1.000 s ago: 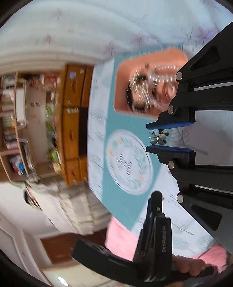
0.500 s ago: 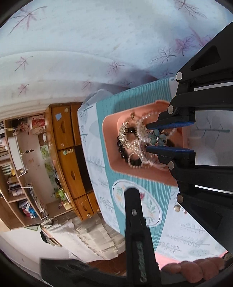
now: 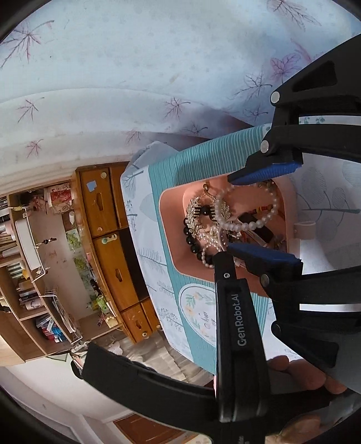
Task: Organize jewelry
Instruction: 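Carry the flower earring into the pink box with the right tool and open, then grasp the silver ring with red stone using the right tool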
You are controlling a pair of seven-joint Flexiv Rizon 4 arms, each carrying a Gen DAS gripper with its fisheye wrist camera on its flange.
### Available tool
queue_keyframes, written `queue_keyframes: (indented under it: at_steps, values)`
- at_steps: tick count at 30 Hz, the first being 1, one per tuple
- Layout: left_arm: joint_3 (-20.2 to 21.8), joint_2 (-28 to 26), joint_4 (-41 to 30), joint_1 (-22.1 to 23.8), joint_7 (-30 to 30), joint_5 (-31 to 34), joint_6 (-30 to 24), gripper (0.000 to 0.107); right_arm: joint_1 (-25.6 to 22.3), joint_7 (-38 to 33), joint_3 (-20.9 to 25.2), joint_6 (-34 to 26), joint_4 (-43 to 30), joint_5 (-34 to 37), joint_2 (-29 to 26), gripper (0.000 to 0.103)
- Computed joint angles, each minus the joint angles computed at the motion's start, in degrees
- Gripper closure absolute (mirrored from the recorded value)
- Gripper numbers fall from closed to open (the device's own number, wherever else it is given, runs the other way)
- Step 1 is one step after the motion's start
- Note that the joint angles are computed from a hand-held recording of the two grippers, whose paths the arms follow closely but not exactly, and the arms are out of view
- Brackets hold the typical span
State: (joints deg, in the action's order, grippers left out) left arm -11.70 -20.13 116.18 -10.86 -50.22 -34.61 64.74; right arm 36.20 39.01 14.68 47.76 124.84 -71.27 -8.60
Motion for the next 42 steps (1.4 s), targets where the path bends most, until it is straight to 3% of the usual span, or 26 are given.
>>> queue_keyframes:
  at_steps: [2,20,25,30,42]
  values:
    - [-0.7,1.0,1.0,0.8,0.9,-2.5,0.4,0.067,0.5,-0.5,0.4,-1.2,-0.3,0.5,0.1,0.059]
    - [3.6,13.8,14.8,-1.4,12.8,-15.1,8.8,0.066,6.9,-4.0,4.3,-11.7,-5.2,5.1,1.8,0.059]
    - [5.8,16.2,17.7,-2.2,16.2,-18.7,8.9,0.066,8.3,-3.9,4.4,-11.7,-6.3,5.2,1.0,0.059]
    - [7.3,16.8,19.9,-2.2,19.6,-22.4,12.3,0.066,10.2,-5.8,3.8,-10.7,-9.3,4.9,-2.1,0.059]
    - [7.2,12.3,20.6,2.8,27.5,-34.0,21.1,0.066,14.5,-15.4,-0.7,-2.6,-18.1,8.5,-13.2,0.059]
